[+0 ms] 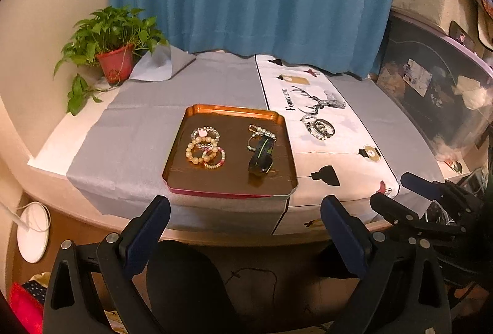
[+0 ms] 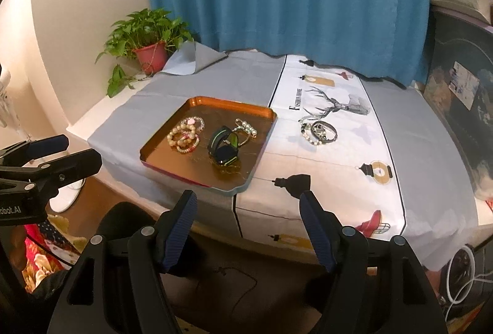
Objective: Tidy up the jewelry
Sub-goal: 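Withdraw both open tools from the tray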
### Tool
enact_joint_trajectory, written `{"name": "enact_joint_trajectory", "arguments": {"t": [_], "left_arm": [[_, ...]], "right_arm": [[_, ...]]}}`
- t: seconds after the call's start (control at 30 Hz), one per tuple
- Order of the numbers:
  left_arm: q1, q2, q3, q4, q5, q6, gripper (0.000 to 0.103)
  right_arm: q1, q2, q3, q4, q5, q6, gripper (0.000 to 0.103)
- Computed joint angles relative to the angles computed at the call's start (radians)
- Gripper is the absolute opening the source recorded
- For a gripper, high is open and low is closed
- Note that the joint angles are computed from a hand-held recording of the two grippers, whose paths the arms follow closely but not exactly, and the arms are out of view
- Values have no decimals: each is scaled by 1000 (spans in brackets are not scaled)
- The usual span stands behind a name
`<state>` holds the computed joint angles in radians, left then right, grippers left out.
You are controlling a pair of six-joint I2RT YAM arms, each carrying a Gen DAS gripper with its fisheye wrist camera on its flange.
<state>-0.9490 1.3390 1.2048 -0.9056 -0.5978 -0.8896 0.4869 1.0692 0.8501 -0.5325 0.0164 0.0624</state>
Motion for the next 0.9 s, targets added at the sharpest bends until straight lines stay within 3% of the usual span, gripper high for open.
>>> {"name": "enact_joint_trajectory", "arguments": {"t": [0.9], "left_arm": [[-30, 30, 34, -31, -13, -9, 97]], "right_arm": [[-31, -25, -32, -4, -12, 10, 70]]}}
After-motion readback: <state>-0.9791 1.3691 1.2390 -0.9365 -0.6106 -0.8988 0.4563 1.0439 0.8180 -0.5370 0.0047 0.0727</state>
